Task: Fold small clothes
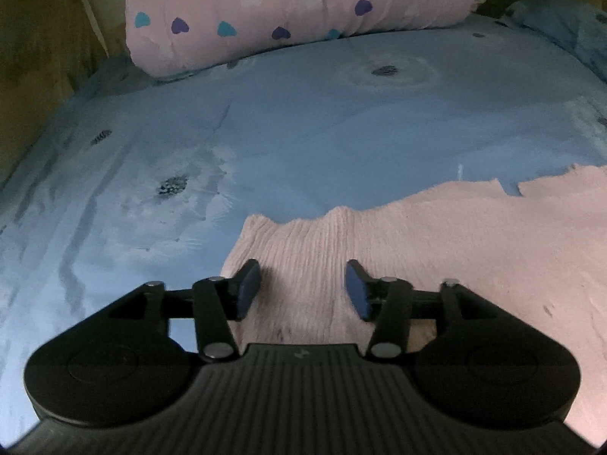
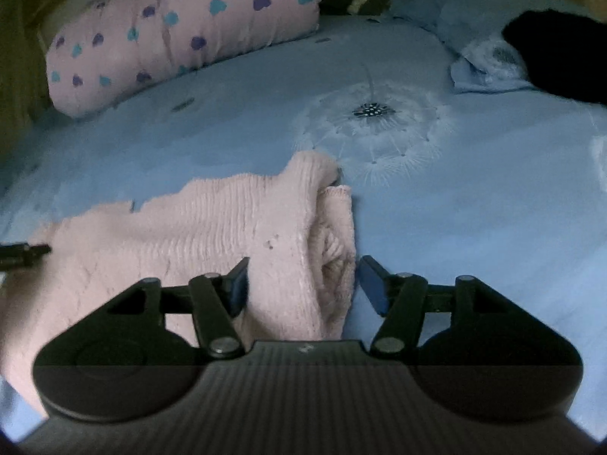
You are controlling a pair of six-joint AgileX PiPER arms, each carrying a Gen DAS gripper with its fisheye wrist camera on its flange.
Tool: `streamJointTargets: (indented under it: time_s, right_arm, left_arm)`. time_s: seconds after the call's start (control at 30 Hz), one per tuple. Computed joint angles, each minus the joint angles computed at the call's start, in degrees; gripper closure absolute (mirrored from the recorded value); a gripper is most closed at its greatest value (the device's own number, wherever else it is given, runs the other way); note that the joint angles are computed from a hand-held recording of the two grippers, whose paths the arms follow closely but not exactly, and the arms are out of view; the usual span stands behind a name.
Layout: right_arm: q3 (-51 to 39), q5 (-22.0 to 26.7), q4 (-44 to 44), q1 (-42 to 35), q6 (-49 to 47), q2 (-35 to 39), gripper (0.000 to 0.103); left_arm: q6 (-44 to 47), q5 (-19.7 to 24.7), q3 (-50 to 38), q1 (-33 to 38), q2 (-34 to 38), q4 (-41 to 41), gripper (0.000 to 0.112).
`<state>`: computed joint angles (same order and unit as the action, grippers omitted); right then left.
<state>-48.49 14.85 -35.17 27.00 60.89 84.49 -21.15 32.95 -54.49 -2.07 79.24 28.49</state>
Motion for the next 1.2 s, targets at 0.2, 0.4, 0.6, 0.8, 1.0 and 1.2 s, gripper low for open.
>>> streamJointTargets:
  time_s: [0.2,0.4,0.6,0.8,1.0,1.2]
  right_arm:
    - [0.94,1.88,-14.03,2.98,15.43,-2.07,0.041]
    - [2.95,2.21,-20.09,3.20,21.32,-6.94,0.041]
    - [7.34,3.51,-18.00,4.16,18.36,-15.04,0.039]
    - [9.98,12.65,-16.03,9.74,22.58,-20.57,0.039]
    - [14.82,15.80,-13.88,16.33,34.06,-24.36,0.038]
    - [17.39,20.78,-18.03,25.92,52.73,-23.99,0.036]
  left_arm:
    - [8.05,8.10,-0.03,1.08,-8.61,-9.50,0.037]
    - [11.00,17.50,-0.57,2.57,-17.44,-14.29,0.026]
    - [16.87,18.11,4.20,6.91,-25.66,-19.71,0.021]
    - [21.25,15.06,8.39,11.80,-25.29,-24.37,0.020]
    - [30.87,13.92,9.99,18.82,-23.87,-32.91,0.020]
    - [37.34,14.85,11.24,23.43,-23.26,-39.17,0.018]
